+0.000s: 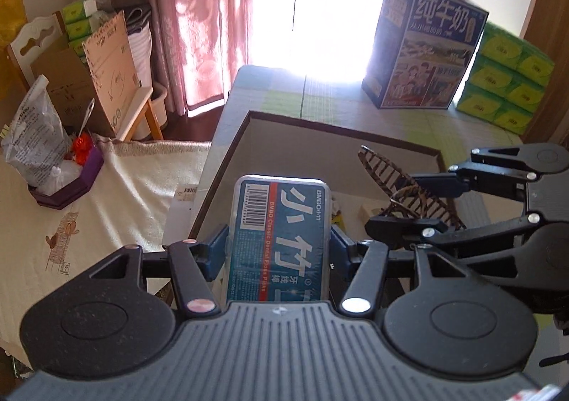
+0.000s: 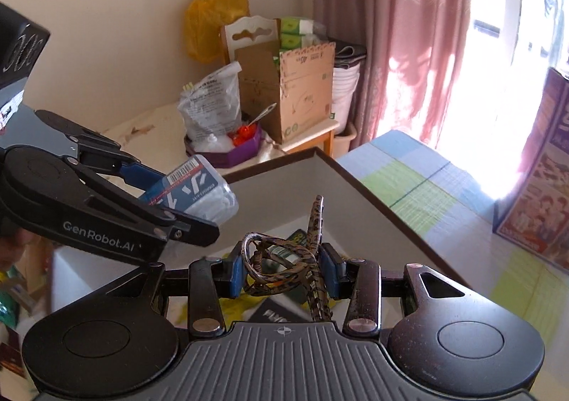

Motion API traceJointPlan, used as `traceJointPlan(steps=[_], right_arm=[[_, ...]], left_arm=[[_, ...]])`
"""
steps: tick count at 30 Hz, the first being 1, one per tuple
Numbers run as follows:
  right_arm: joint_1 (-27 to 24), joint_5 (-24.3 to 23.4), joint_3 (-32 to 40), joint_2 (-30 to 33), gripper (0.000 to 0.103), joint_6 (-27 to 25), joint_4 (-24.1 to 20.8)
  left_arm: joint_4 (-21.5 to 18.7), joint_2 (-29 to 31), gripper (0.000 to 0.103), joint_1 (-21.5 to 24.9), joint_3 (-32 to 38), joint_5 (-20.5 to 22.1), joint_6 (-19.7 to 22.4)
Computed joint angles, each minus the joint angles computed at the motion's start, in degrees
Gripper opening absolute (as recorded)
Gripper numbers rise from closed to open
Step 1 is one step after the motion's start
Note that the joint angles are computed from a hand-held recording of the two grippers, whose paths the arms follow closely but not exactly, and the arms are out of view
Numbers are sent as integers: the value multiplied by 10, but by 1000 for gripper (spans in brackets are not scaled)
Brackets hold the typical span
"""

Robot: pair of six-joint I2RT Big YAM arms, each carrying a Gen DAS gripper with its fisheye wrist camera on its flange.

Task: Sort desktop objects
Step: 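Carry the toothpick box and claw clip with both tools over the brown box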

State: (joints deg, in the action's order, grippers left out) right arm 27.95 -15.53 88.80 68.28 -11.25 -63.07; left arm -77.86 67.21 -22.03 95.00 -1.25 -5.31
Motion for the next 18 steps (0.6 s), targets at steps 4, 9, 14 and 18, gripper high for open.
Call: traceJointPlan(steps=[4, 9, 14, 18], right_arm=[[-7, 5, -1, 25, 40, -53, -2], [-16, 7, -3, 51, 40, -89, -13], [-18, 11, 3, 73, 40, -108, -21], [-19, 11, 6, 81, 40, -112, -27]], left_arm=[[6, 25, 54, 9, -1, 8, 11], [12, 49, 54, 18, -2, 23, 18], [15, 69, 54, 20, 0, 26, 24], [15, 83, 54, 19, 4, 24, 27]])
